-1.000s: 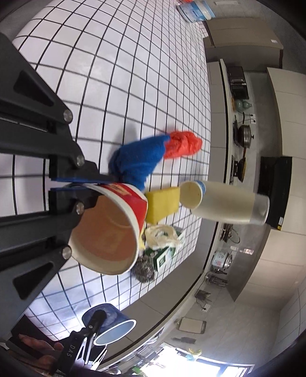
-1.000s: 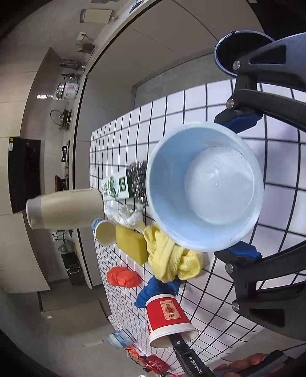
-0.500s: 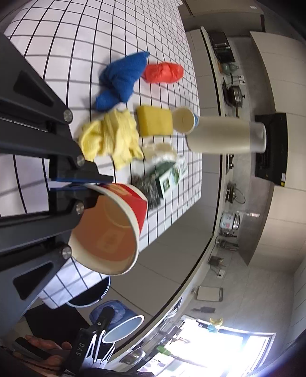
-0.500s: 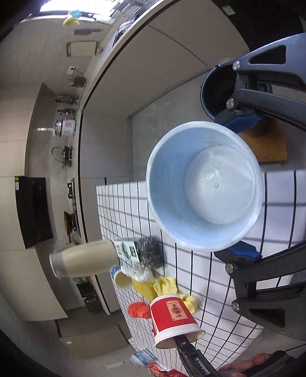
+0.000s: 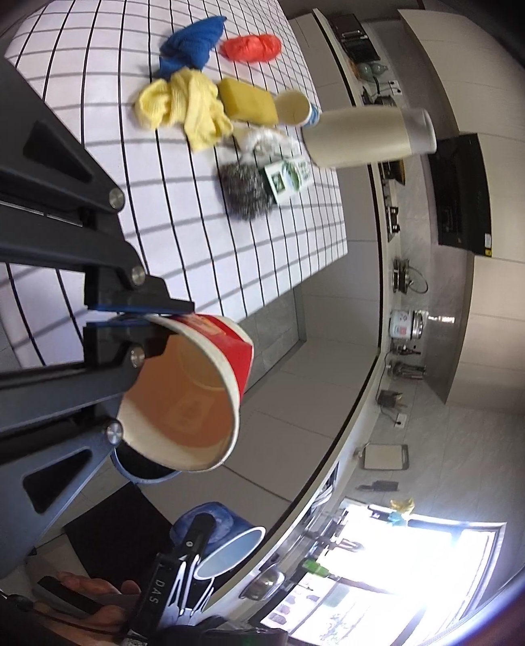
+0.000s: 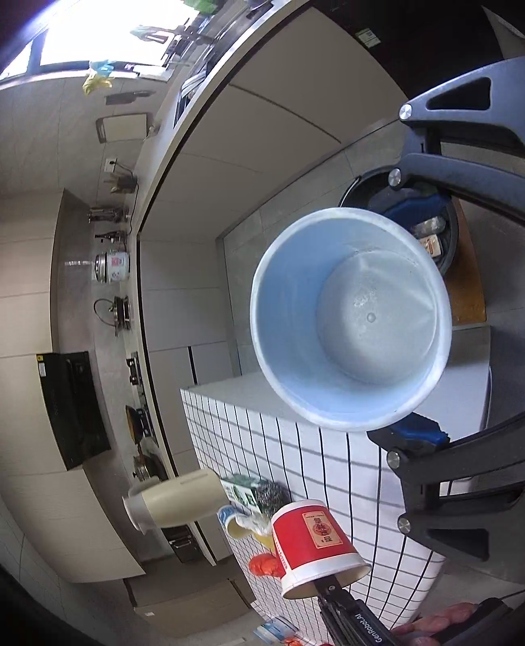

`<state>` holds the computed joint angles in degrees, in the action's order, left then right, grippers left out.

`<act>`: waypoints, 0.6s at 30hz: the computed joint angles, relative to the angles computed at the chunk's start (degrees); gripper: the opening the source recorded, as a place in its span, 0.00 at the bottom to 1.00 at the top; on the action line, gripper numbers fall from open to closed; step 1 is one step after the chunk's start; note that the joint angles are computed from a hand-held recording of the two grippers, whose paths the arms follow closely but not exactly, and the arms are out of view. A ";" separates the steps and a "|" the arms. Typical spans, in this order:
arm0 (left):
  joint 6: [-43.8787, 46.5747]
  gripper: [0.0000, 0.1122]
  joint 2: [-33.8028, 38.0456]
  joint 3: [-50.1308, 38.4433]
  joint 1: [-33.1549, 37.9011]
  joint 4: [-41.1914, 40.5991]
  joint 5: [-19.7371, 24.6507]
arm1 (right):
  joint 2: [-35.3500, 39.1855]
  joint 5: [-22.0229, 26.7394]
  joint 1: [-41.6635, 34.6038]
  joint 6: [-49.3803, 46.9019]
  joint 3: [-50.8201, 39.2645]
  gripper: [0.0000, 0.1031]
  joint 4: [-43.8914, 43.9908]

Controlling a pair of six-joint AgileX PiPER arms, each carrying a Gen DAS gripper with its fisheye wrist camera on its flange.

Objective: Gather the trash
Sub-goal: 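Carry the red cup and blue bowl to the bin and release both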

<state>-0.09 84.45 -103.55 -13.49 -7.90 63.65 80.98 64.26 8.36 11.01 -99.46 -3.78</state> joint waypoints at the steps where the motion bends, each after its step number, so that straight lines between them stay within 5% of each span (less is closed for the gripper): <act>1: -1.03 0.02 0.56 -0.54 -1.51 0.78 0.00 | -0.64 0.04 -2.10 -1.62 0.60 0.75 1.36; 18: -16.88 0.02 13.48 -10.25 -21.56 10.73 1.67 | 0.15 2.63 -32.40 -31.15 7.23 0.75 22.51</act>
<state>-16.97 97.93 -113.80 -35.05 2.83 65.32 81.13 66.89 -24.05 -20.14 -92.23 18.72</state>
